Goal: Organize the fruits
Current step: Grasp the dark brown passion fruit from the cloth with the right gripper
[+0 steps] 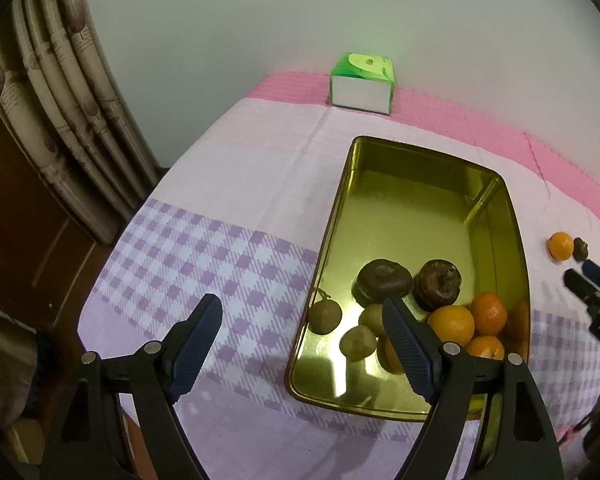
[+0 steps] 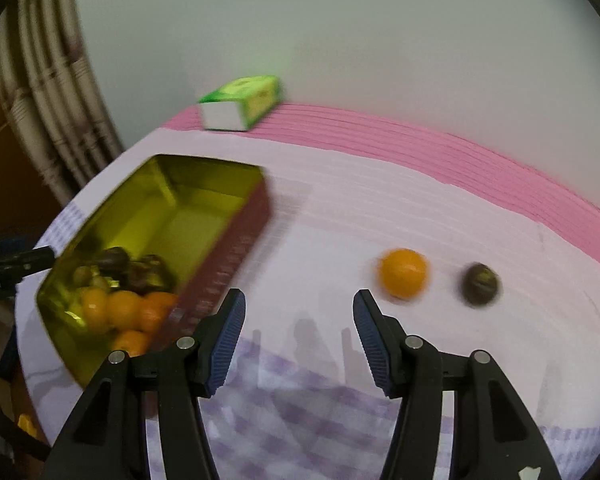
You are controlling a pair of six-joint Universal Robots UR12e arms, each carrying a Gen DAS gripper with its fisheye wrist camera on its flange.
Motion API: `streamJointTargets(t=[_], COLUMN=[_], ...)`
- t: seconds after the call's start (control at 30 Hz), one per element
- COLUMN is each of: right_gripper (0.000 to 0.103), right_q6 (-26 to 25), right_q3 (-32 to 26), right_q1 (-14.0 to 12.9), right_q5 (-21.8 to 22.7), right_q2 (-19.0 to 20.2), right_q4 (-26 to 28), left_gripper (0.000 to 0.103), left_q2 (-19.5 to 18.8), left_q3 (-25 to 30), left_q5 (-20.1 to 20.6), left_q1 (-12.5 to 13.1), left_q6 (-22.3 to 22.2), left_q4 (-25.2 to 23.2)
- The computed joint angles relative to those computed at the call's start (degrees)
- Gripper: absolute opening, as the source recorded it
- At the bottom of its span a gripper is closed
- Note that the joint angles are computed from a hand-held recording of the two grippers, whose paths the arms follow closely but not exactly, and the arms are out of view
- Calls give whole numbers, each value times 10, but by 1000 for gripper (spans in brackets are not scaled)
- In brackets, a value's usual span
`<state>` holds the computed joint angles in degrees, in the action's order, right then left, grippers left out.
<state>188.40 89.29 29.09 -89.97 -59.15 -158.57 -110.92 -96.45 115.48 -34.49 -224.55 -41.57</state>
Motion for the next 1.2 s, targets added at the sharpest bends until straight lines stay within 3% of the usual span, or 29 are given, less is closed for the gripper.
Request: streamJointTargets(t=[0.37,0.87,1.2], right_gripper=[54,54,49], right_q6=[46,38,25], right_q3=[44,22,20], right_q1=[-39,-65,-72], right_q5=[-56,-34,-23], right_q2=[-20,14,24], right_q4=[-19,-10,-31], left_gripper=[82,82,82], left_q2=[-7,-17,-43], left_q3=[6,21,71], left_q5=[-3,-3,-7], left_q1=[-2,-8,-24], left_q6=[18,43,73], left_q4=[0,-14,-27])
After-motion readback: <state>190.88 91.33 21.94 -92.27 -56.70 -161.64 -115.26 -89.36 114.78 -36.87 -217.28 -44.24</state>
